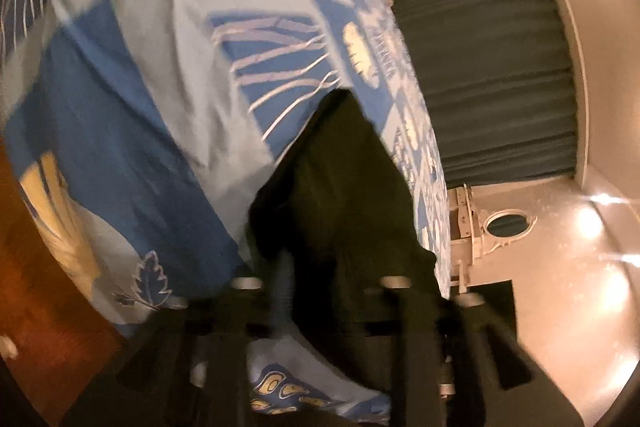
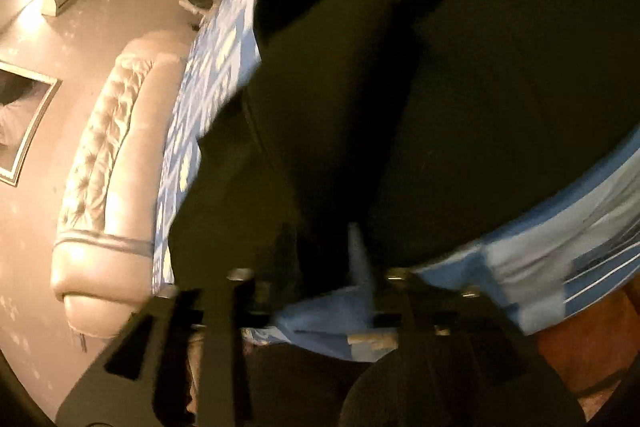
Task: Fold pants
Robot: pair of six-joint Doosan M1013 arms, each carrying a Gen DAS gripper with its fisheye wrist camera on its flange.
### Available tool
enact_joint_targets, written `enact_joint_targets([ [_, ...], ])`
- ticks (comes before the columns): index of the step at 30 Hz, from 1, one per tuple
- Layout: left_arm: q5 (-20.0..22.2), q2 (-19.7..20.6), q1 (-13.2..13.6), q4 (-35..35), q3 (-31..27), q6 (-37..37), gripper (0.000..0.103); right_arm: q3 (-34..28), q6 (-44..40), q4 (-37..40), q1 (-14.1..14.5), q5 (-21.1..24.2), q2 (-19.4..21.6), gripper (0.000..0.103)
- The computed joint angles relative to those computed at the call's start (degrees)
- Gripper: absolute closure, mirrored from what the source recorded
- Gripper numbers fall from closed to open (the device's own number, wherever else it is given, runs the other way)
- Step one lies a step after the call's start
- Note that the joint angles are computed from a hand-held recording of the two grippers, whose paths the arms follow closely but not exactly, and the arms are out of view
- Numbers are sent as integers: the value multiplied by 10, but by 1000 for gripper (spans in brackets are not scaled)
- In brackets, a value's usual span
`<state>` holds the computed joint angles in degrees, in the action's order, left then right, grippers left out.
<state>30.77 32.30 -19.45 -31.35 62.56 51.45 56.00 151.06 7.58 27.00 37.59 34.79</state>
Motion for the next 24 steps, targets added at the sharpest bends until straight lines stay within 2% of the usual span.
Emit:
enact_joint_targets([
  [1, -4, -7, -2, 36, 5, -21, 38, -3, 13, -21, -3, -4, -2, 47],
  [2, -14, -17, -7, 85, 9, -50, 35, -9, 22, -39, -9, -3, -3, 41],
  [4, -12, -22, -12, 133, 3, -72, 26, -16, 49, -56, -22, -21, -1, 40],
  [5, -6, -22, -14, 150, -3, -83, 24, -20, 60, -49, -33, -42, 2, 36],
  [7, 0, -19, -17, 160, -18, -89, 24, -48, 103, -59, -53, -38, 20, 34],
  [11, 39, 3, -21, 126, -59, -77, 20, -148, 163, -95, -79, 41, 81, 33],
  [14, 76, 24, -27, 127, -90, -77, 20, -233, 180, -87, -94, 115, 135, 33],
  [15, 85, 28, -29, 124, -96, -75, 20, -244, 184, -82, -97, 128, 143, 35],
  [16, 97, 34, -30, 119, -103, -73, 20, -278, 192, -78, -95, 141, 164, 54],
  [17, 114, 42, -31, 110, -116, -73, 20, -289, 187, -58, -98, 149, 173, 82],
  [18, 116, 40, -32, 103, -111, -68, 20, -289, 182, -46, -99, 140, 174, 89],
  [22, 154, 62, -39, 90, -155, -48, 20, -212, 125, -44, -100, 71, 124, 92],
  [24, 170, 73, -45, 84, -181, -34, 20, -156, 78, -34, -103, 29, 83, 93],
])
